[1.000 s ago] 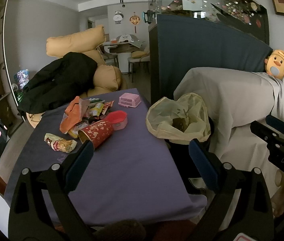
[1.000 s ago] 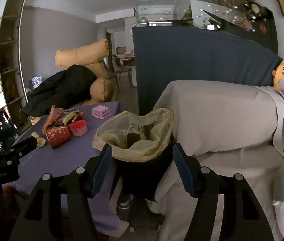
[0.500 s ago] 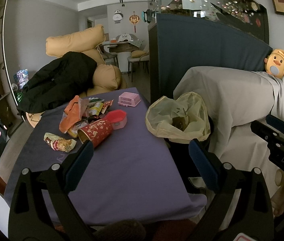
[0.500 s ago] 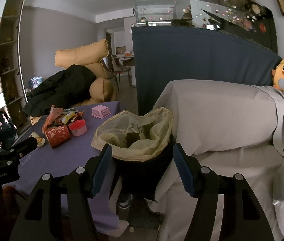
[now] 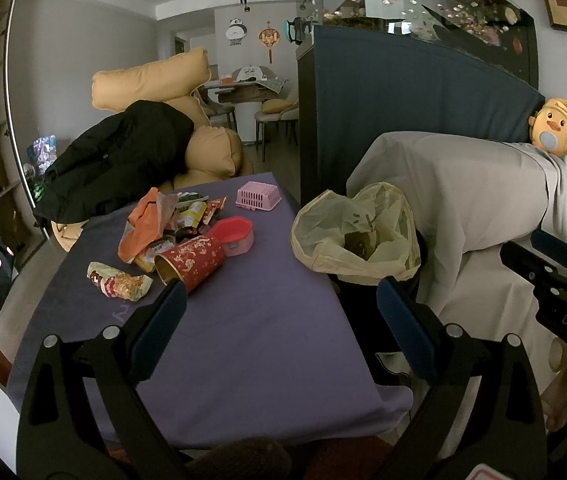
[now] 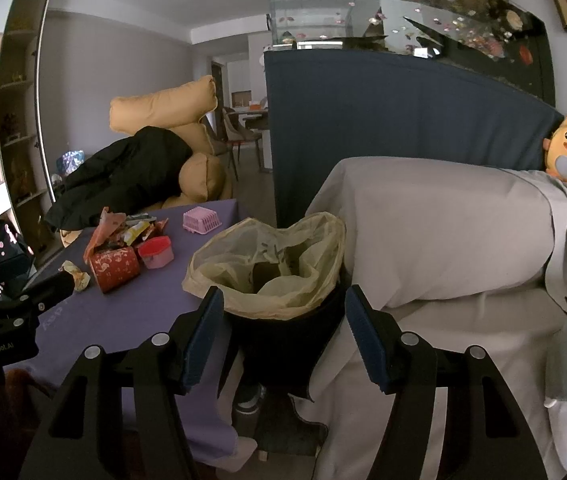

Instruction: Collect trash

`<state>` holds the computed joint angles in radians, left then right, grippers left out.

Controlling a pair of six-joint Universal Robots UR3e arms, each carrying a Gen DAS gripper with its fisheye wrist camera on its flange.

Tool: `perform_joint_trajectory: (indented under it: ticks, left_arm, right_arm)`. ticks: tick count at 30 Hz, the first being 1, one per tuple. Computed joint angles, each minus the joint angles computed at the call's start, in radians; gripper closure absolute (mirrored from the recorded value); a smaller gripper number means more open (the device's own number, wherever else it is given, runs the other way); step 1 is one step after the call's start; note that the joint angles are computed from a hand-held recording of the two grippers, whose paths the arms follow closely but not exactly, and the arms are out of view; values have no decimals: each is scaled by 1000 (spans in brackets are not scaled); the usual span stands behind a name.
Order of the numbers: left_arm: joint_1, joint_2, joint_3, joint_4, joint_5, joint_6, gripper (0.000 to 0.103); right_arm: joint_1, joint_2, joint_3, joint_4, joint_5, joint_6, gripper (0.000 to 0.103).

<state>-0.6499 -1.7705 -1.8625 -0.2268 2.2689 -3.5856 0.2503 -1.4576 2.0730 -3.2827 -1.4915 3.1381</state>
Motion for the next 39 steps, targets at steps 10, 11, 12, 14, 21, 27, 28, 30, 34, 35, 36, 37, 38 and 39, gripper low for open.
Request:
perform_joint_trajectory:
  ticks: [10, 11, 12, 14, 21, 27, 28, 30, 34, 35, 36, 37, 38, 39]
  left_arm:
    - [-6, -7, -8, 9, 2, -12, 12]
    - [-5, -7, -9, 12, 1, -11, 12]
    - [-2, -8, -13, 19, -1, -11, 12]
    - [11, -9, -20, 39, -11, 3, 12]
    - [190, 26, -69, 128, -201, 135, 12]
    - [449, 72, -163, 213, -520, 311, 12]
    - [496, 80, -192, 246, -551, 320, 12]
    - [572, 99, -235, 279, -601, 332, 12]
    - [784, 174, -366, 345, -721, 348, 12]
    - [839, 193, -398, 354, -766, 362, 11]
    - [902, 215, -430, 351, -826, 384, 11]
    - [974, 239, -463, 338, -899, 412, 11]
    - [1024, 254, -488, 336, -950, 431, 11]
    - [1072, 266, -513, 340, -996, 447, 10]
  right_arm:
    - [-5, 2, 9, -7, 5, 0, 43]
    - [-3, 4, 9, -11, 6, 0, 43]
    - [-9, 6, 16, -26, 20, 2, 43]
    - [-11, 33, -2, -36, 46, 2, 43]
    - [34, 167, -194, 59, -17, -19, 43]
    - [86, 331, -450, 193, -22, -21, 43]
    - [96, 359, -494, 217, -20, -19, 43]
    - [118, 426, -596, 276, -9, -16, 43]
    - [165, 571, -819, 402, 15, 6, 43]
    - [172, 596, -857, 424, 23, 12, 43]
    - [183, 635, -915, 459, 32, 22, 43]
    - [193, 672, -976, 495, 39, 30, 43]
    - [203, 704, -1032, 534, 45, 36, 43]
    - [220, 760, -1130, 596, 49, 43, 43]
